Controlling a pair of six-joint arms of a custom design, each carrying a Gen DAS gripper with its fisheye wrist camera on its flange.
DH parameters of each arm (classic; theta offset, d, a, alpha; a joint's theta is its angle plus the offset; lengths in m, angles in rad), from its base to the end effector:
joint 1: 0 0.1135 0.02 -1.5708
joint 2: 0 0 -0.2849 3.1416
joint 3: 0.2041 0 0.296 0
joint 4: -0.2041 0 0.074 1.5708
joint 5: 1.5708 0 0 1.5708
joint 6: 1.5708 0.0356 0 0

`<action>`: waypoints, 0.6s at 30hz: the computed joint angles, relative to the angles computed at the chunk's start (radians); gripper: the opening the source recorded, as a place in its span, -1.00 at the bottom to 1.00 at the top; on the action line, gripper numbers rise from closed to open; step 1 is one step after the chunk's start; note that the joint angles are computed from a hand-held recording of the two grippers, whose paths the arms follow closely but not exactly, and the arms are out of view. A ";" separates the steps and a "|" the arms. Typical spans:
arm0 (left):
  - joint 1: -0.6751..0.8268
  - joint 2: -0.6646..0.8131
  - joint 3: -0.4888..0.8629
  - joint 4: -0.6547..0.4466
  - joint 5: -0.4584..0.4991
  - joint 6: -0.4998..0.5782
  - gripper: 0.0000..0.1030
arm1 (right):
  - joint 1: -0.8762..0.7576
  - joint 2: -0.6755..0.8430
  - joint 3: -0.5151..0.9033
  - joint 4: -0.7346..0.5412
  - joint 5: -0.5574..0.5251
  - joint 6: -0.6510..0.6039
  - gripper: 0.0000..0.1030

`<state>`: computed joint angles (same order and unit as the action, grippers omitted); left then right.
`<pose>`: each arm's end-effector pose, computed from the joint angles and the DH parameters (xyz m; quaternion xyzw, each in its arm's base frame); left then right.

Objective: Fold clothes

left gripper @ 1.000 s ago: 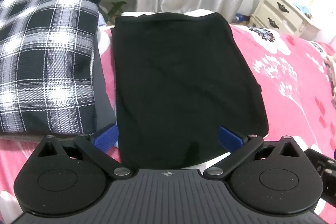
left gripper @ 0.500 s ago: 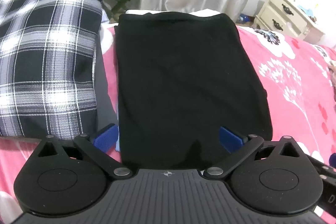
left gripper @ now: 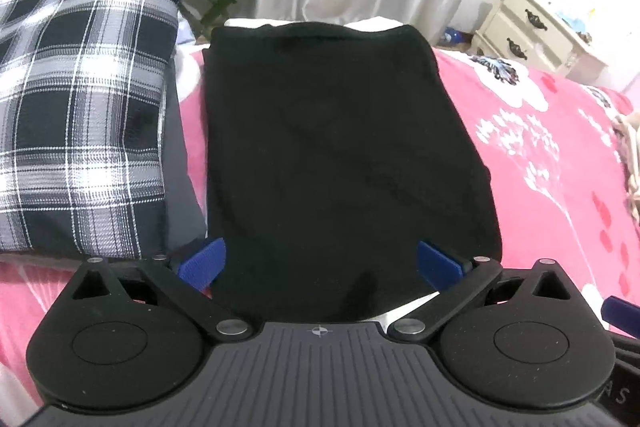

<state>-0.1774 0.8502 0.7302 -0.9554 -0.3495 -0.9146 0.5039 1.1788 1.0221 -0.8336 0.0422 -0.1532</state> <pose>0.1774 -0.0194 0.2579 -0.3837 0.8752 0.0187 0.2939 0.2345 0.1276 0.2992 -0.3034 0.9087 0.0300 0.2853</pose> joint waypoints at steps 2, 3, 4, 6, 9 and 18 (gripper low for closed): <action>0.001 0.004 0.001 0.000 0.002 0.000 0.99 | 0.007 -0.002 -0.003 0.002 0.007 -0.004 0.38; 0.001 0.001 0.000 0.003 -0.001 0.000 0.99 | 0.010 -0.004 -0.005 0.003 0.012 -0.006 0.38; 0.000 0.000 0.000 0.006 -0.004 0.002 0.99 | 0.014 -0.005 -0.006 0.004 0.015 -0.007 0.38; -0.001 -0.004 0.000 0.010 -0.010 0.003 0.99 | 0.019 -0.005 -0.007 0.003 0.018 -0.007 0.38; 0.004 -0.003 0.000 0.011 -0.008 0.004 0.99 | 0.026 -0.007 -0.008 0.004 0.023 -0.007 0.38; -0.004 -0.003 -0.002 0.011 -0.024 0.012 0.99 | 0.038 -0.010 -0.012 0.013 0.025 -0.012 0.38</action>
